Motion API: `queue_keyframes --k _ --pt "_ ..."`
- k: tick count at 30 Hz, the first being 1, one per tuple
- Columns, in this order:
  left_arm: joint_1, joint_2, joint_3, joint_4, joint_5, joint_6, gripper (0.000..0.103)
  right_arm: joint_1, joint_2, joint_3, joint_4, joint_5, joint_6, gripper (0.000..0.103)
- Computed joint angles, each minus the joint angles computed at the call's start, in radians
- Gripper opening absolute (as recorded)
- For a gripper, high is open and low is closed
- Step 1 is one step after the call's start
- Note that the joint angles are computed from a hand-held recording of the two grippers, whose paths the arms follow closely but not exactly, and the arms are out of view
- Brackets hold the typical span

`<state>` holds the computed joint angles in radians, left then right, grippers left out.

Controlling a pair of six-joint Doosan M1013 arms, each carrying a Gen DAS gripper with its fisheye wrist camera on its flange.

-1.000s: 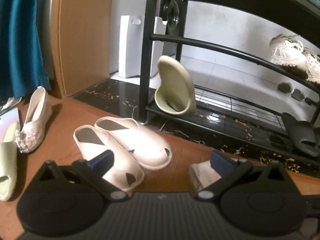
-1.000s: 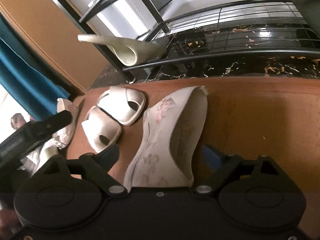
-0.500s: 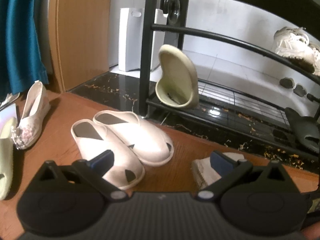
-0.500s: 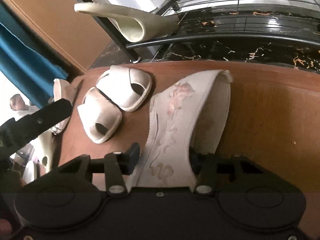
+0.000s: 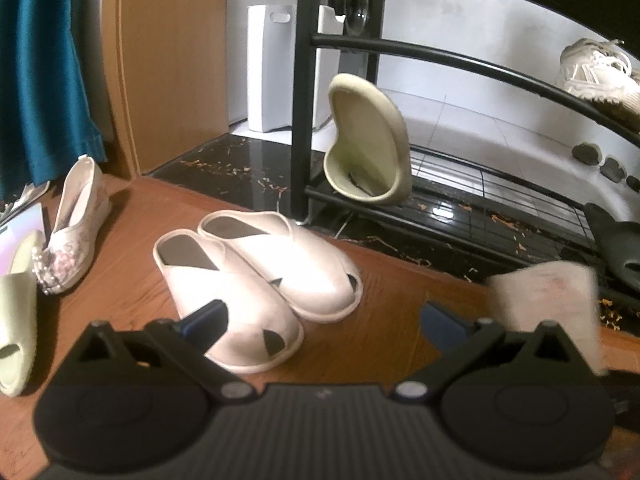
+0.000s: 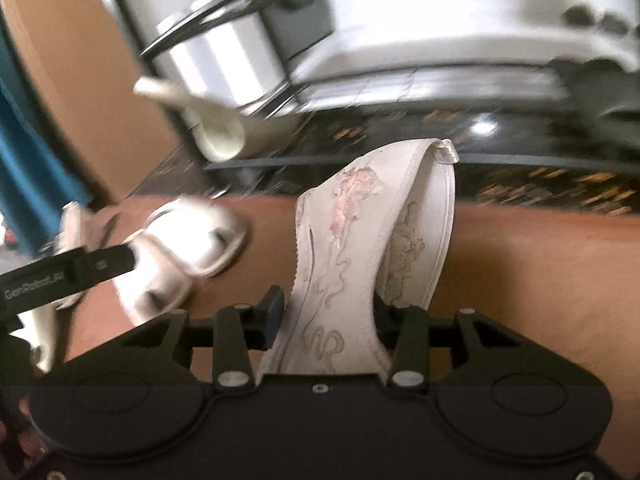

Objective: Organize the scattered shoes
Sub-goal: 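Carry the embroidered flat with the right gripper toward the rack base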

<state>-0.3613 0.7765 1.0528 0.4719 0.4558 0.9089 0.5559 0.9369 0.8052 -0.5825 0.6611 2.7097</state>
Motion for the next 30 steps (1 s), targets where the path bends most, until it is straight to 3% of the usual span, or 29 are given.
queue_keyframes --k 3,8,12,15,18,19,20,25,28,30 --pt "0.0 -0.001 0.001 -0.008 -0.004 0.007 0.102 0.008 -0.01 0.004 -0.119 0.178 0.049 0.042" --pt "-0.003 0.003 -0.006 0.002 0.011 0.003 0.102 0.004 0.045 -0.084 -0.14 0.41 -0.017 0.043" --pt "-0.003 0.013 -0.026 0.019 0.058 -0.021 0.102 0.005 0.115 -0.196 -0.145 0.483 -0.111 0.042" --pt "-0.003 0.02 -0.039 0.012 0.081 -0.016 0.102 0.007 0.159 -0.277 -0.124 0.492 -0.183 0.042" --pt "-0.003 0.021 -0.039 0.015 0.083 -0.011 0.102 0.011 0.223 -0.4 -0.1 0.536 -0.251 0.061" --pt "-0.003 0.02 -0.038 0.016 0.082 -0.01 0.102 0.008 0.222 -0.407 -0.07 0.526 -0.247 0.076" --pt "-0.003 0.02 -0.036 0.016 0.08 -0.01 0.102 0.005 0.222 -0.414 -0.039 0.517 -0.243 0.081" --pt "0.0 0.018 -0.035 -0.008 0.073 -0.003 0.102 0.008 0.056 -0.115 -0.069 0.241 -0.063 0.096" --pt "0.0 0.016 -0.032 -0.023 0.064 0.01 0.102 0.014 -0.064 0.113 -0.277 0.049 0.203 0.103" --pt "-0.001 0.014 -0.029 -0.021 0.055 0.011 0.102 0.017 -0.105 0.195 -0.427 0.026 0.372 0.103"
